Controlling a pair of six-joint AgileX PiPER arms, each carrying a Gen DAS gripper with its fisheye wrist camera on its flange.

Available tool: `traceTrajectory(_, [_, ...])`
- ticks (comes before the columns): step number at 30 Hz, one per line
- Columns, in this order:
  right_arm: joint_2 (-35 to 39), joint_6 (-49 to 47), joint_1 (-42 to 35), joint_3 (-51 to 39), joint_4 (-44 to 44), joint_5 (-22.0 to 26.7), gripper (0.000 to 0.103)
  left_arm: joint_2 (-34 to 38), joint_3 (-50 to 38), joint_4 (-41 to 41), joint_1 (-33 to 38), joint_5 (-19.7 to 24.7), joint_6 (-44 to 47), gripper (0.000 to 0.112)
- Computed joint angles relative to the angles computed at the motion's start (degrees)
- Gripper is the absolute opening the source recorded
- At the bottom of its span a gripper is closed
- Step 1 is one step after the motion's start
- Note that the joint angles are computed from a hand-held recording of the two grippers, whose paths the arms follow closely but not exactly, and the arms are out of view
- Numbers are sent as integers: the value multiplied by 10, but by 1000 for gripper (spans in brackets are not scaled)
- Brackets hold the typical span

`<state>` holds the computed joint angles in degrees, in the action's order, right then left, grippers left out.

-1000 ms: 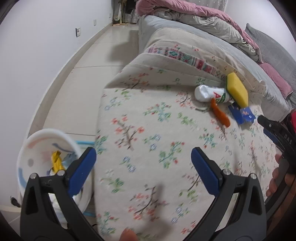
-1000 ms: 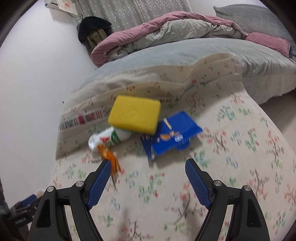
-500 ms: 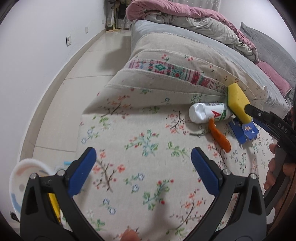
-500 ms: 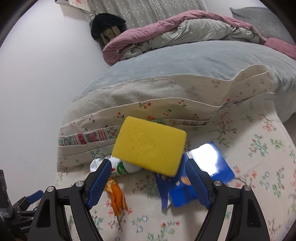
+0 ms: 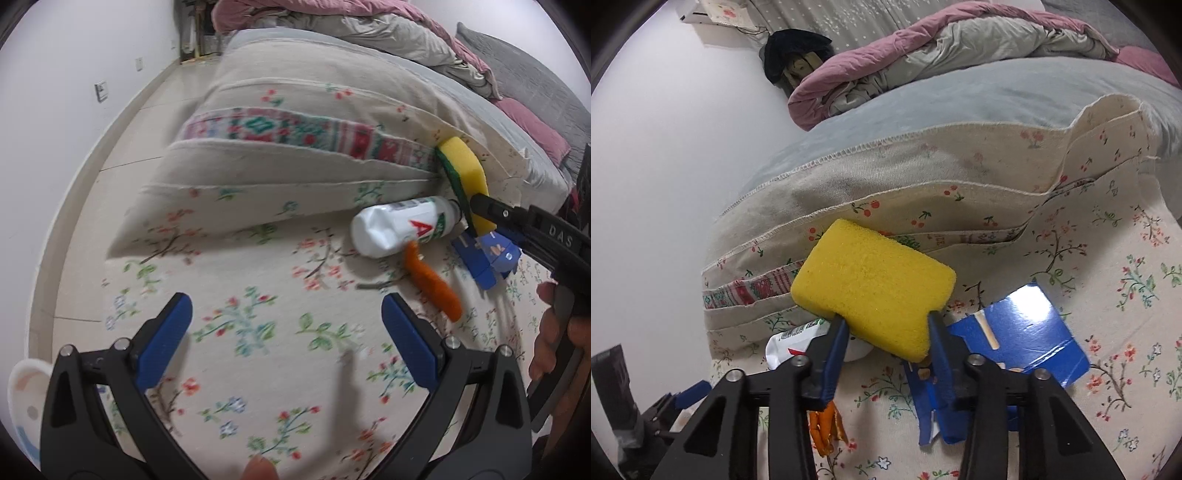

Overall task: Collect trash
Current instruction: 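Grasp the yellow sponge with the right tool while the left approaches the white bottle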

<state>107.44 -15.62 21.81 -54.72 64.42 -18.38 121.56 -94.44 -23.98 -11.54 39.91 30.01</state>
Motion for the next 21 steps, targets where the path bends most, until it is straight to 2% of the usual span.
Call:
traceTrajectory(5, [-34,26,12,44,-10,-28,31,19,-40,-10,-13,24,-5,102])
traceTrajectory(9, [-71,-6,21,75,19,-48,29,44,-83,-23,-26,42,16,95])
traceTrajectory(15, [-135,-28,39,134,60,-88,29,102,-201,-35,-47,117,30,82])
traceTrajectory(18, [-160,-6,35,163,56,-95,29,129,-269,-1,-78,146,32,76])
traceTrajectory(21, [-184,34,30,198,38,-97,29,161,-331,25,-98,180,39,75])
